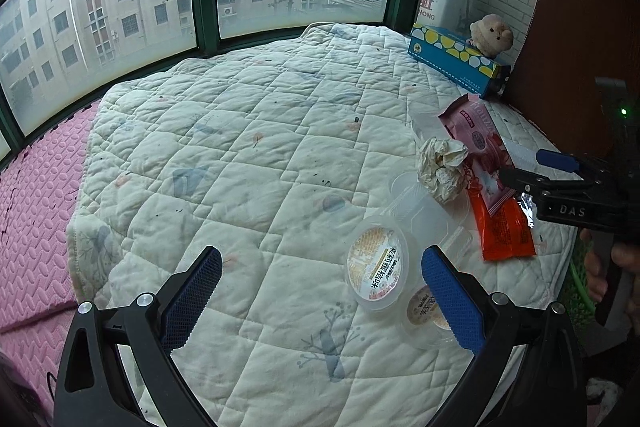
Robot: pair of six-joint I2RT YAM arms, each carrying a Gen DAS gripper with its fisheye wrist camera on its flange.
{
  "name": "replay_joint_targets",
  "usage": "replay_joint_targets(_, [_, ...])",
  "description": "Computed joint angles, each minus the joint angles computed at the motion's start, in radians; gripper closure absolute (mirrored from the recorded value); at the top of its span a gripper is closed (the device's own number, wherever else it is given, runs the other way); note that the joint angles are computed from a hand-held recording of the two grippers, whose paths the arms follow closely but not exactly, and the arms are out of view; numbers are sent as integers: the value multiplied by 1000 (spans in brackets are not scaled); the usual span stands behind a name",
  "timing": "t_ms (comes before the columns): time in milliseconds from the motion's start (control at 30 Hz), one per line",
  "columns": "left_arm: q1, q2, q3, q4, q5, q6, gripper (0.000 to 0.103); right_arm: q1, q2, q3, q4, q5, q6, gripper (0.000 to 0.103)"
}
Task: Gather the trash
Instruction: 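Reach the right tool to the pink wafer package and grasp it, then lift the pink package with the right tool while the left tool grasps a round labeled lid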
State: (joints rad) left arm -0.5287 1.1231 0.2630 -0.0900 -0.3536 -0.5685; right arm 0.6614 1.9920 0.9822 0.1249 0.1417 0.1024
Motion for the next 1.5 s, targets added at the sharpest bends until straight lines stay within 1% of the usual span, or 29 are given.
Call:
replay_joint_targets(133, [17,6,-28,36,43,5,6,-14,102,115,-51,-2,-55,12])
replay_joint_targets(233, [9,11,-38,55,54,8,6,-18,145,161,-65,2,-86,12])
replay_joint_targets(400, [-30,40,-37,93,66,7,6,-12,170,186,-64,39,-114,12])
replay_joint_targets(433, [-43,50,-33,98,65,3,6,-12,175,191,-67,45,-118,14])
replay_joint_targets(467, [-57,60,-31,107,66,1,6,-13,178,193,-68,47,-119,22])
replay_joint_targets(500, [-73,73,-28,114,61,-2,6,-17,181,197,-72,46,-118,27])
replay_joint_targets(533, [-91,87,-24,121,55,-5,6,-21,183,200,-77,41,-114,28])
replay_joint_targets(567, [-106,99,-22,129,51,-8,6,-25,182,199,-77,37,-109,31])
replay_joint_targets(633, [-129,121,-17,143,52,-14,6,-32,174,187,-66,29,-99,33])
replay_joint_targets(667, [-135,133,-15,154,57,-15,6,-36,169,181,-63,25,-96,38])
replay_joint_targets(767, [-159,178,-3,183,70,-23,6,-44,150,156,-47,15,-86,42])
replay_joint_targets(833, [-176,208,4,205,75,-29,6,-49,133,133,-33,11,-79,48])
replay_joint_targets(867, [-184,216,5,215,78,-32,6,-53,122,120,-26,6,-72,49])
replay_joint_targets(967, [-205,243,11,241,82,-39,6,-63,88,76,0,-5,-56,58])
replay_joint_targets(1067, [-213,277,17,270,94,-43,7,-72,55,35,25,-14,-36,60])
replay_joint_targets(1267, [-220,364,28,333,109,-42,8,-91,-25,-59,68,-56,8,73])
replay_joint_targets(1300, [-217,374,31,341,115,-44,9,-95,-36,-75,79,-66,18,75])
replay_joint_targets(1367, [-207,396,39,357,127,-46,17,-100,-54,-102,91,-80,31,77])
replay_joint_targets(1433, [-200,422,51,371,131,-48,19,-103,-70,-128,104,-87,42,78])
replay_joint_targets(1467, [-200,431,55,376,126,-48,23,-102,-76,-138,107,-86,43,79])
replay_joint_targets(1500, [-197,437,60,374,127,-47,24,-102,-84,-150,114,-84,44,79])
